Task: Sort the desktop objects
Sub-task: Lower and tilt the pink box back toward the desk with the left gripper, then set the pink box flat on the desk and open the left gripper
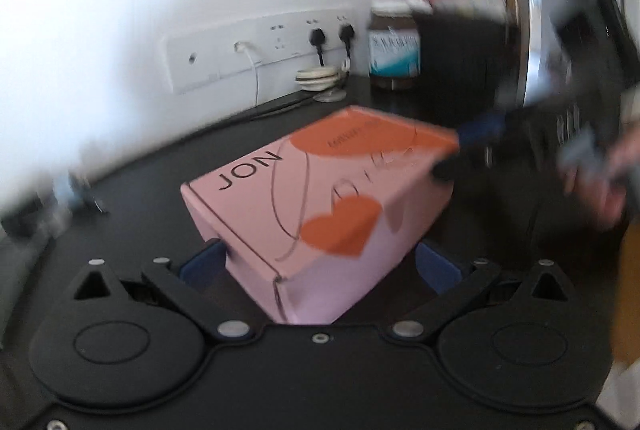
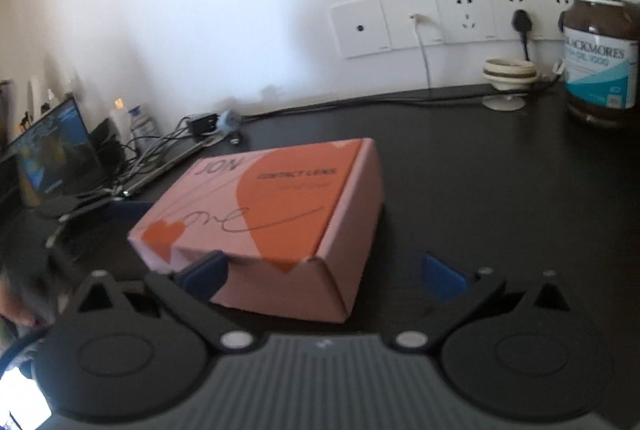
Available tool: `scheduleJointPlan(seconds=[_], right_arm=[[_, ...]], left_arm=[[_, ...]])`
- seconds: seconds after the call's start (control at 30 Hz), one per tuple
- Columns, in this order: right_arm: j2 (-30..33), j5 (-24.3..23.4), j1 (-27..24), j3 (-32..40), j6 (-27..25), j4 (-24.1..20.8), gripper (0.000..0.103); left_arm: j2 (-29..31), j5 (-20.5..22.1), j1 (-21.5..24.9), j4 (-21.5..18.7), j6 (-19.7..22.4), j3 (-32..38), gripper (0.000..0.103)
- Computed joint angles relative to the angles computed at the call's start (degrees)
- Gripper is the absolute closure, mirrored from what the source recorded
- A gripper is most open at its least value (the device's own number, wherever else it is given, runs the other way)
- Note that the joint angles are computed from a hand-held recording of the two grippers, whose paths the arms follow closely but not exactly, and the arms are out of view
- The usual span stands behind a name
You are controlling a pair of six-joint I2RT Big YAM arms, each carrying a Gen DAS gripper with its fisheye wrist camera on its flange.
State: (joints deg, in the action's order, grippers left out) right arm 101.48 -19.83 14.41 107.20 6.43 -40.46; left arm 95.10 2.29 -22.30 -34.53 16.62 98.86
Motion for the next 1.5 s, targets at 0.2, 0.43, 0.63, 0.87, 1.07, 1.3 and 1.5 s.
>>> scheduleJointPlan(seconds=[0.2,0.43,0.63,0.87,1.07,1.3,1.5], right_arm=[[-0.82,0.41,0.57,-1.35,-11.51,0.60,0.001],[0.56,2.56,1.60,-0.17,-12.39,-0.01,0.001],[1.98,0.25,1.25,1.22,-4.83,0.84,0.001],[1.95,-1.66,0.85,0.64,2.93,3.56,0.001],[-0.31,-0.59,0.36,-3.93,8.17,13.46,0.001],[1.99,4.39,2.17,-3.00,10.43,15.98,0.001],[2.40,7.04,2.80,-2.48,9.56,14.48,0.001]], left_arm=[[-0.38,-0.35,0.12,2.19,0.48,-1.47,0.001],[-0.17,-0.96,0.71,5.23,-3.31,-2.15,0.004],[0.91,-4.42,0.54,4.88,-7.34,-0.70,0.002],[1.17,-4.38,1.23,5.43,-11.37,0.15,0.000],[0.86,-0.97,2.55,7.61,-18.37,-0.06,0.000],[0.99,-4.13,2.30,10.86,-24.52,-0.58,0.000],[1.31,-8.87,1.61,10.63,-24.61,-0.76,0.000]])
